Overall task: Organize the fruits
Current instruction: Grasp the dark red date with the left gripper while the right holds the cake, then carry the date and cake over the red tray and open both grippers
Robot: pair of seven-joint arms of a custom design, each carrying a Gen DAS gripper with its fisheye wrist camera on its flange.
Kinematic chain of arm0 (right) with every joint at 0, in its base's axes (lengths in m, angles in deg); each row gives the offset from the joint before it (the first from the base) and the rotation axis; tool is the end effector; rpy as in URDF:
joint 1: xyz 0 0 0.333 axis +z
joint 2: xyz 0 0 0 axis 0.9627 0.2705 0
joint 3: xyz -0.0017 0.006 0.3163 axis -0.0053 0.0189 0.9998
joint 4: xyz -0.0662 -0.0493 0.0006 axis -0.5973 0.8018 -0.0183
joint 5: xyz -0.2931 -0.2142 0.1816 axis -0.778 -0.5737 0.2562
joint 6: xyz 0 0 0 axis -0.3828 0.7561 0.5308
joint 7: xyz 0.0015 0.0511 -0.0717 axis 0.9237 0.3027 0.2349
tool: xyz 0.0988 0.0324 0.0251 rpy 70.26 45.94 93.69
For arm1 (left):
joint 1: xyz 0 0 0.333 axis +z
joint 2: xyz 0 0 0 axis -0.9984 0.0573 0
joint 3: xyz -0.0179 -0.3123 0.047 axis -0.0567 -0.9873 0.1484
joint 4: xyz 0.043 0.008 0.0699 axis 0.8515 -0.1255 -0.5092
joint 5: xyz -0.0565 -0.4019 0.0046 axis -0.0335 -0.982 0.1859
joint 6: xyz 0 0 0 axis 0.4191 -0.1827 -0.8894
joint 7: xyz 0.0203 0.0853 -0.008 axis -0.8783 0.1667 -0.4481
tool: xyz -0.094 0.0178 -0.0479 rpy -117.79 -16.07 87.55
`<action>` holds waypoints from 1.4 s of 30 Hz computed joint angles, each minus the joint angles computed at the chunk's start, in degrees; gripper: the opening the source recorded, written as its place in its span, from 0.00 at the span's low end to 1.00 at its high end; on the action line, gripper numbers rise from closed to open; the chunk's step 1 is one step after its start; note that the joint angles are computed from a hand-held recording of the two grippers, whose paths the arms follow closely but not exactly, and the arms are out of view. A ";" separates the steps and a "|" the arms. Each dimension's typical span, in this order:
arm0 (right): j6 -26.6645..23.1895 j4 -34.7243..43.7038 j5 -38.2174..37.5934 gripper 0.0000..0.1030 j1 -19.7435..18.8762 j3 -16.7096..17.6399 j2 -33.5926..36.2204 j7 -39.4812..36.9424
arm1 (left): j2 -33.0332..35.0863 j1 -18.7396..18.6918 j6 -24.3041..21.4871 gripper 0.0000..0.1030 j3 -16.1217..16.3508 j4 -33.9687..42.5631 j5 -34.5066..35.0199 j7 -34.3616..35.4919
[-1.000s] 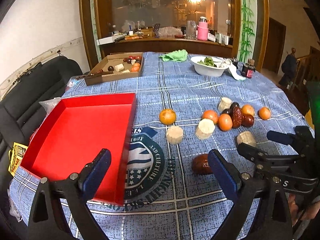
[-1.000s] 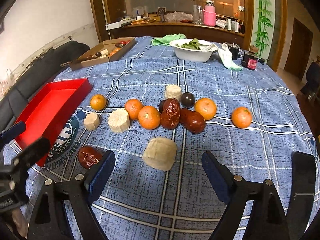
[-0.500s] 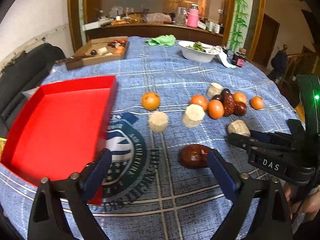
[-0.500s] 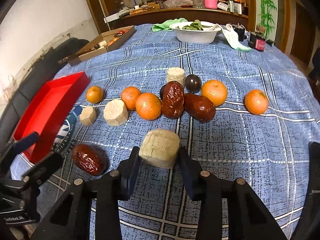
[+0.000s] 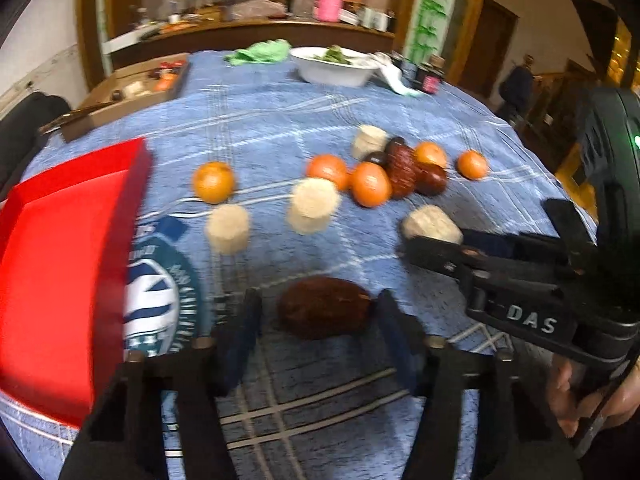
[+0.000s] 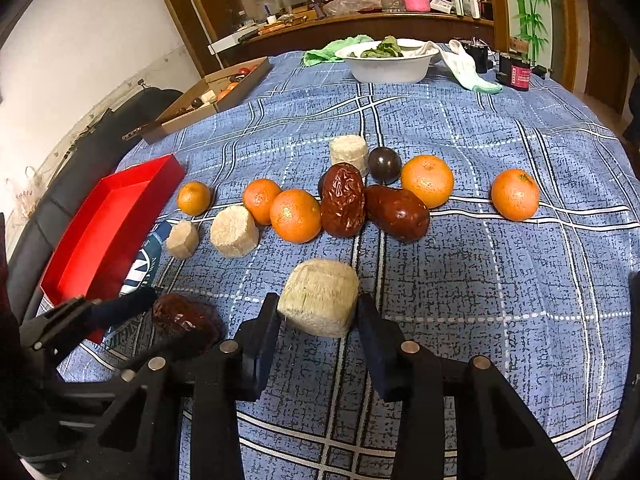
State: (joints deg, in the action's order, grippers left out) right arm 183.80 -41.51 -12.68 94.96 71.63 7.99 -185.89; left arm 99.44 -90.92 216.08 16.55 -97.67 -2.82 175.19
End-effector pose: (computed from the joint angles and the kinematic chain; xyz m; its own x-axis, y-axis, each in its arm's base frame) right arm 0.5610 0.2589 0.4208 -0.4695 -0.8468 -0.2501 -0.6194 0.5177 -0.5902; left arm 0.6529 -0.2067 0.4311 -0.8344 -0.5397 0.1120 -0.4873 0.6273 -0.6075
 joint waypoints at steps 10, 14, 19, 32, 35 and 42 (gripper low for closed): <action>-2.92 0.23 -2.79 0.40 0.93 0.82 -1.57 2.10 | -1.59 2.01 -1.00 0.29 0.23 -0.27 -6.06 1.23; -5.15 2.75 -4.05 0.40 1.67 1.55 -1.02 0.86 | -0.39 3.00 -3.03 0.23 0.85 2.13 -7.23 0.12; -6.85 5.16 -4.04 0.40 2.51 1.73 -0.08 -0.35 | -0.33 4.16 -4.87 0.17 0.75 2.61 -9.08 1.04; -8.68 4.91 -4.14 0.40 3.52 1.71 -0.50 -0.37 | -0.96 2.84 -1.50 0.72 0.53 -0.21 -6.54 3.72; -7.99 3.92 -4.22 0.40 3.28 1.81 -0.97 0.37 | -0.79 1.72 -2.10 0.71 0.89 -0.76 -3.22 3.24; -6.33 2.93 -4.65 0.40 2.88 1.92 -1.15 1.34 | -1.87 1.15 0.68 0.51 0.80 -2.99 -2.12 2.41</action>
State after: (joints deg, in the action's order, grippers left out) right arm 177.46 -38.58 -17.33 97.85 73.55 6.84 -184.55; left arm 97.57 -89.77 216.76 17.35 -100.66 -4.95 177.60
